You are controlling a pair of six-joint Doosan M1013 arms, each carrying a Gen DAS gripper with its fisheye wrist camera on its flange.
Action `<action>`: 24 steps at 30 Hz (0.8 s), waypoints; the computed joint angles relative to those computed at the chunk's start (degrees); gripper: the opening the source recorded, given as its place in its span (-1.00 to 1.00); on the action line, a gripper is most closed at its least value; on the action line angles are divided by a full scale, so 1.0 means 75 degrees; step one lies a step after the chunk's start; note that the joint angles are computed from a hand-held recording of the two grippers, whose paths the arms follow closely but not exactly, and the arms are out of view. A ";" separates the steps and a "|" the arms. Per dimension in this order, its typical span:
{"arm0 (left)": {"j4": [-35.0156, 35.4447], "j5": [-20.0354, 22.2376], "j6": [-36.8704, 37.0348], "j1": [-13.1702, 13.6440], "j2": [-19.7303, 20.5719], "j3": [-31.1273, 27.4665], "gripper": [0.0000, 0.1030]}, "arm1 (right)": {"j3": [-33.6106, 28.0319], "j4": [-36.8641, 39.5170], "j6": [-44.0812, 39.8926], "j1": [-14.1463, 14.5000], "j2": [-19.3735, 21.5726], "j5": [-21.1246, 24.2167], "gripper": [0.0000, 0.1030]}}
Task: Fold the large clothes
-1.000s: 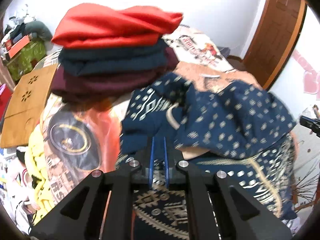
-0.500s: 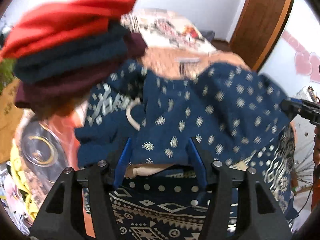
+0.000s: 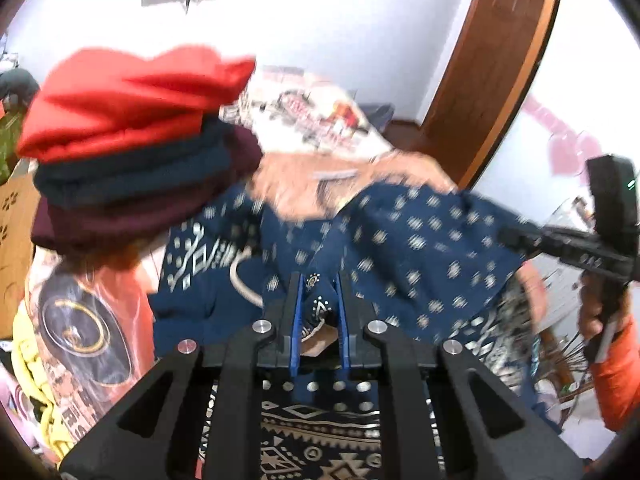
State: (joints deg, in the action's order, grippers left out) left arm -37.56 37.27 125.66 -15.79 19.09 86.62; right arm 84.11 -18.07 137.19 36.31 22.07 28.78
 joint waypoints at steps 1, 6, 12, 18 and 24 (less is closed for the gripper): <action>-0.0227 -0.0009 0.0206 0.0045 -0.0078 0.0039 -0.73 | -0.0001 -0.0062 -0.0028 0.0037 -0.0028 -0.0011 -0.78; 0.0100 0.0096 -0.0017 0.0102 -0.0117 0.0119 -0.73 | -0.0073 -0.0223 -0.0290 0.0217 0.0060 0.0473 -0.78; 0.1201 0.0876 -0.1283 0.0145 0.0279 0.0092 -0.68 | -0.0100 0.0307 -0.0842 0.0237 0.0222 0.1163 -0.68; 0.1728 0.0454 -0.1860 0.0106 0.0252 0.0377 -0.18 | -0.0105 -0.0131 -0.0584 0.0322 0.0174 0.1582 -0.60; 0.2573 -0.0033 -0.2157 0.0023 -0.0013 0.0500 0.13 | -0.0001 -0.1153 0.0391 0.0436 -0.0025 0.1683 -0.41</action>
State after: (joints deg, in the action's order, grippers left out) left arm -18.26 37.02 109.48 -15.61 19.00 90.37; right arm 84.11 -26.72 140.12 39.58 21.89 41.40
